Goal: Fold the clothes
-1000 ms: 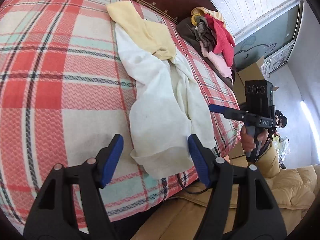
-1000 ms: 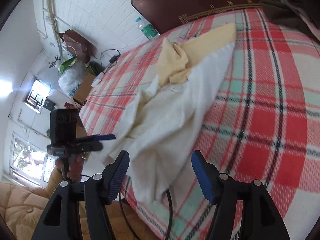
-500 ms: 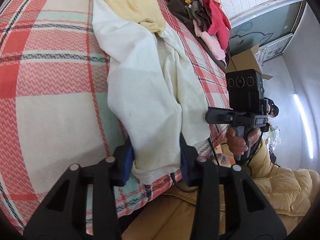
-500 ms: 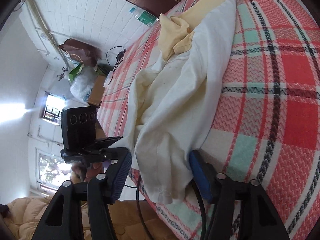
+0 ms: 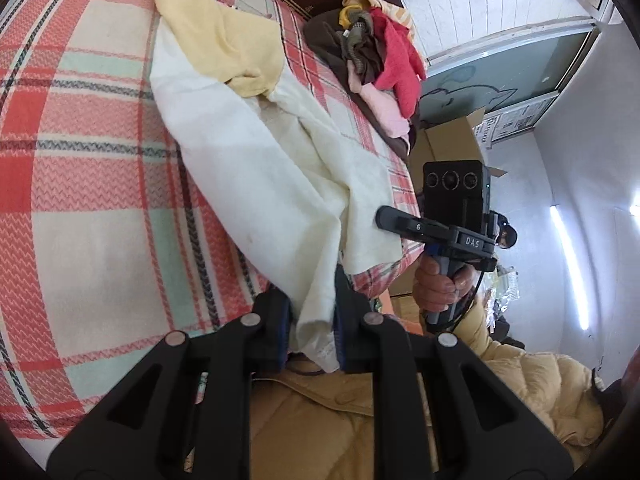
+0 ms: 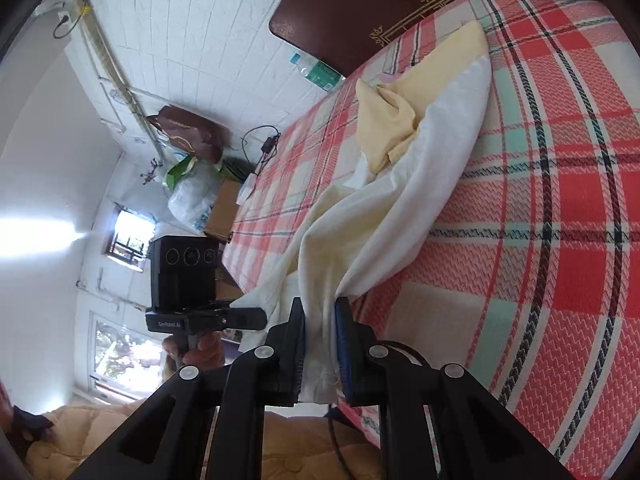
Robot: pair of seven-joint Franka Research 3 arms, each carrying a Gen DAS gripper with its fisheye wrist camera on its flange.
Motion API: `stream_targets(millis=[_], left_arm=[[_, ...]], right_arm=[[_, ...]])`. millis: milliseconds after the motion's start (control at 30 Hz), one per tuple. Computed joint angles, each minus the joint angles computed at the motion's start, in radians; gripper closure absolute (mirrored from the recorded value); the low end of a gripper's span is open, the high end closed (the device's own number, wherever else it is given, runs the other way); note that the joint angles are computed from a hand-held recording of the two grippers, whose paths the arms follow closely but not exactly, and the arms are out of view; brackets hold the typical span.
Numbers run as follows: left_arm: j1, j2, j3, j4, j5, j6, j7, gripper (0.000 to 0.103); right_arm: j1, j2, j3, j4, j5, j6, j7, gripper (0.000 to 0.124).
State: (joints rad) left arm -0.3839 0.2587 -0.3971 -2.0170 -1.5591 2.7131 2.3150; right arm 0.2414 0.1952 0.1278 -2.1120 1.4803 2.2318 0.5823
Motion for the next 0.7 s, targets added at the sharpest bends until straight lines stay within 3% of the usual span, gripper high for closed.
stream_targets(millis=[100,267,400,600,633,700], left_arm=[[0.024,0.008,0.014,0.043,0.042,-0.054,-0.043,0.084],[0.061,0.062,0.033,0.171,0.248,-0.078,-0.221,0.084],[0.090,0.182,0.048,0.349,0.426,-0.119,-0.379,0.084],[0.060,0.402,0.110,0.650,0.708,-0.149,-0.649,0.084],[0.062,0.440,0.109,0.699,0.733,-0.162,-0.675,0.084],[0.070,0.517,0.100,0.798,0.774,-0.198,-0.728,0.082]], right_arm=[[-0.004,0.036,0.002,0.067,0.012,-0.015,0.035,0.111],[-0.030,0.129,0.008,0.229,-0.022,-0.009,0.125,0.111],[-0.058,0.235,0.019,0.392,-0.068,0.021,0.234,0.111],[-0.075,0.462,0.037,0.693,-0.232,0.042,0.478,0.109],[-0.071,0.498,0.036,0.743,-0.269,0.044,0.519,0.108],[-0.057,0.563,0.024,0.833,-0.349,0.061,0.608,0.092]])
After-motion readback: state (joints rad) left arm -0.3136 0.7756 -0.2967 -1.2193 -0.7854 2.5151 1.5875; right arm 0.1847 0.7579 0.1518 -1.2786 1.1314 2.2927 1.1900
